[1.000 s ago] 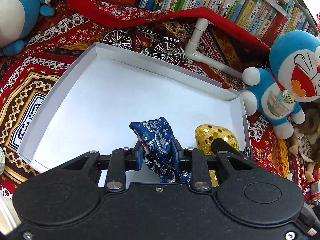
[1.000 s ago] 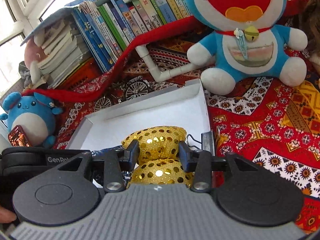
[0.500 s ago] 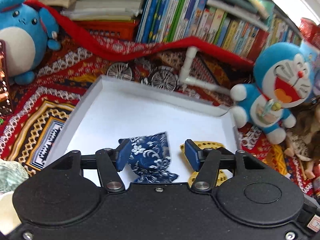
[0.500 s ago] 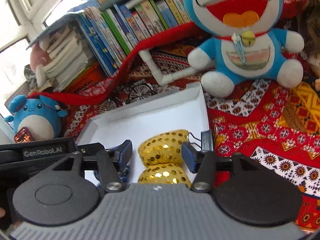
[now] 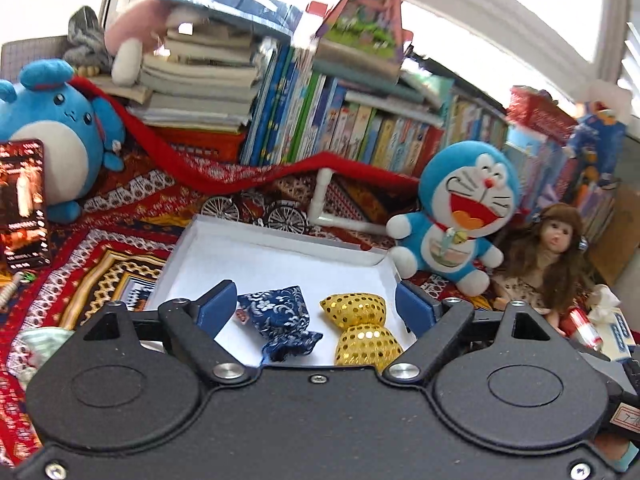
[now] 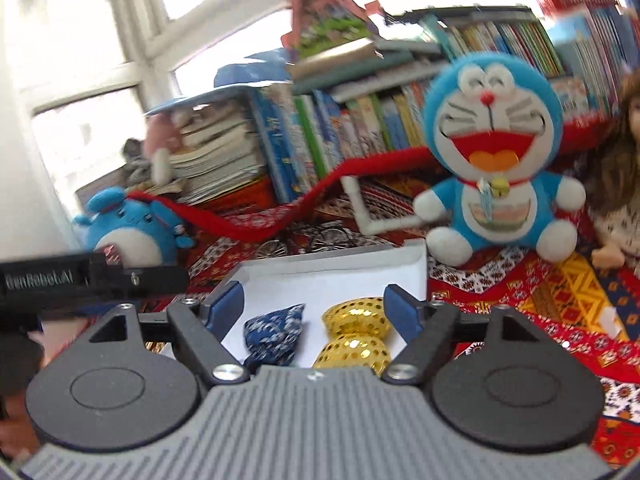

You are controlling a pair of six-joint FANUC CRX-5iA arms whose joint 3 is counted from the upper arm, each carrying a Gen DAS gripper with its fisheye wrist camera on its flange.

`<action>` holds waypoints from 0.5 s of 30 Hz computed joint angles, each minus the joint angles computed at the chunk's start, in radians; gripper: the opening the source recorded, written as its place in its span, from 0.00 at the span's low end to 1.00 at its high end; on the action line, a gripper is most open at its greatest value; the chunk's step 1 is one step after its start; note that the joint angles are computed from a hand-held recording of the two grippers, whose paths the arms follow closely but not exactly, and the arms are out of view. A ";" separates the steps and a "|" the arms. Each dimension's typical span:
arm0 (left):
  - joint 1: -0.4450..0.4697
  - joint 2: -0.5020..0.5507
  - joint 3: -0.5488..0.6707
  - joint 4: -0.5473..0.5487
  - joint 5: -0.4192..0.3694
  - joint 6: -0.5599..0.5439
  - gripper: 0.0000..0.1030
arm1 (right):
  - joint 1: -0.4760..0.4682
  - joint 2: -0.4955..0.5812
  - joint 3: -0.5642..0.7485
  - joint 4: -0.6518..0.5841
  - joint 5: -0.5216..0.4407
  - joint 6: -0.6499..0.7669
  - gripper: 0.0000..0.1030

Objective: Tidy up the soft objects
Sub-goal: 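Open both tools to drop the pouch and bow into the tray, then grasp the white foam block with the left tool while the right tool grasps the pink bow plush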

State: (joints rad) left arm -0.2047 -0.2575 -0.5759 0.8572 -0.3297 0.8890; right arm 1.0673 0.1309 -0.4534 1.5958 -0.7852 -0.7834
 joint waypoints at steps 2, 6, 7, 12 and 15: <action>0.005 -0.056 -0.066 0.093 0.022 -0.124 0.88 | 0.029 0.003 -0.005 0.017 -0.013 0.031 0.86; 0.056 -0.160 -0.164 0.161 0.049 -0.229 0.93 | 0.070 0.022 0.007 0.012 0.015 0.100 0.87; 0.072 -0.183 -0.186 0.185 0.049 -0.258 0.94 | 0.078 0.026 0.010 0.009 0.031 0.118 0.87; 0.207 -0.272 -0.260 0.197 0.007 -0.298 0.95 | 0.101 0.055 0.036 0.016 0.103 0.188 0.89; 0.292 -0.305 -0.297 0.205 -0.036 -0.305 0.96 | 0.110 0.078 0.060 0.008 0.140 0.228 0.90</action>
